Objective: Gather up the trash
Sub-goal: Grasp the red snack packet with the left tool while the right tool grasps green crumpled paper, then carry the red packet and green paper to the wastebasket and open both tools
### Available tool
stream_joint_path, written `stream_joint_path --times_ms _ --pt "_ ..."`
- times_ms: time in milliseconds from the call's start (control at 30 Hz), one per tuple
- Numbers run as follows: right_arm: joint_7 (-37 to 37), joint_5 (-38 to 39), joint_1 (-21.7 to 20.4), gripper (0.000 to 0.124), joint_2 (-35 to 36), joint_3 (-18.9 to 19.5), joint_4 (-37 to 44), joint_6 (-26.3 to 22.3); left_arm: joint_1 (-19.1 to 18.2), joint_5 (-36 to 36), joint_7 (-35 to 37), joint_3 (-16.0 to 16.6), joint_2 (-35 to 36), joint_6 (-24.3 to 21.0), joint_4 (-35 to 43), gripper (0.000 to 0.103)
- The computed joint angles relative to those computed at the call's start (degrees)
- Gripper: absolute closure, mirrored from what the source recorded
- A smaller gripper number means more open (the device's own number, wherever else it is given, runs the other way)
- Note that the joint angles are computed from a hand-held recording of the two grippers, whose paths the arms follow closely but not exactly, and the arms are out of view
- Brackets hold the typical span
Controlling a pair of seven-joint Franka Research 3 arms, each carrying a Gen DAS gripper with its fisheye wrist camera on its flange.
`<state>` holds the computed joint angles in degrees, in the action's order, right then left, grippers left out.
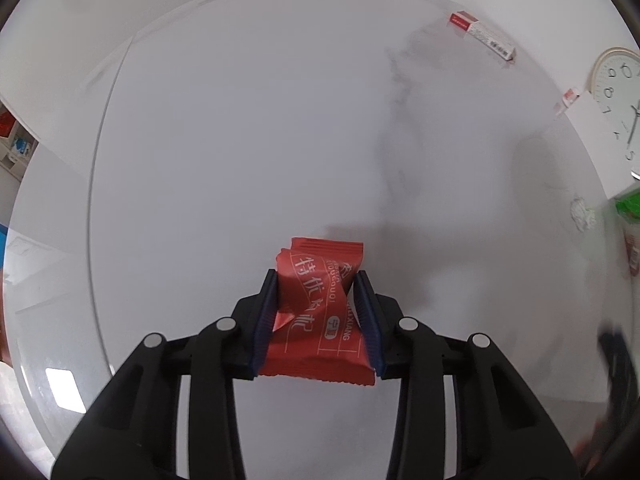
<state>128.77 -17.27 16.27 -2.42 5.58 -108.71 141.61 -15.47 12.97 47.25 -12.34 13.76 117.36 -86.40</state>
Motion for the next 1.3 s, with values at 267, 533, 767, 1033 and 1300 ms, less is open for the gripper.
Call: stream_joint_path --times_ms 267,533,767,1033,1300 --pt "-8.98 3.94 -0.22 0.029 16.91 -4.10 19.59 -5.28 1.85 -2.71 3.61 -0.06 -12.10 3.16 -12.44 0.065" --pt "-13.27 3.78 3.12 0.081 23.65 -7.24 28.70 -8.89 3.84 -2.08 3.66 0.81 -20.36 2.42 -20.28 0.065" --pt "-14.23 5.85 4.69 0.092 20.19 -6.34 26.61 -9.47 5.86 -5.50 2.58 2.71 -28.98 2.11 -28.33 0.065" --pt "-14.34 11.28 8.34 0.092 7.09 0.08 14.50 -6.10 7.67 -6.51 3.81 4.97 -41.27 -0.68 -37.06 0.065" --pt "-14.60 19.30 18.52 0.090 7.39 9.24 16.83 -7.59 10.83 -4.24 11.02 10.53 -60.57 -8.48 -47.36 0.065"
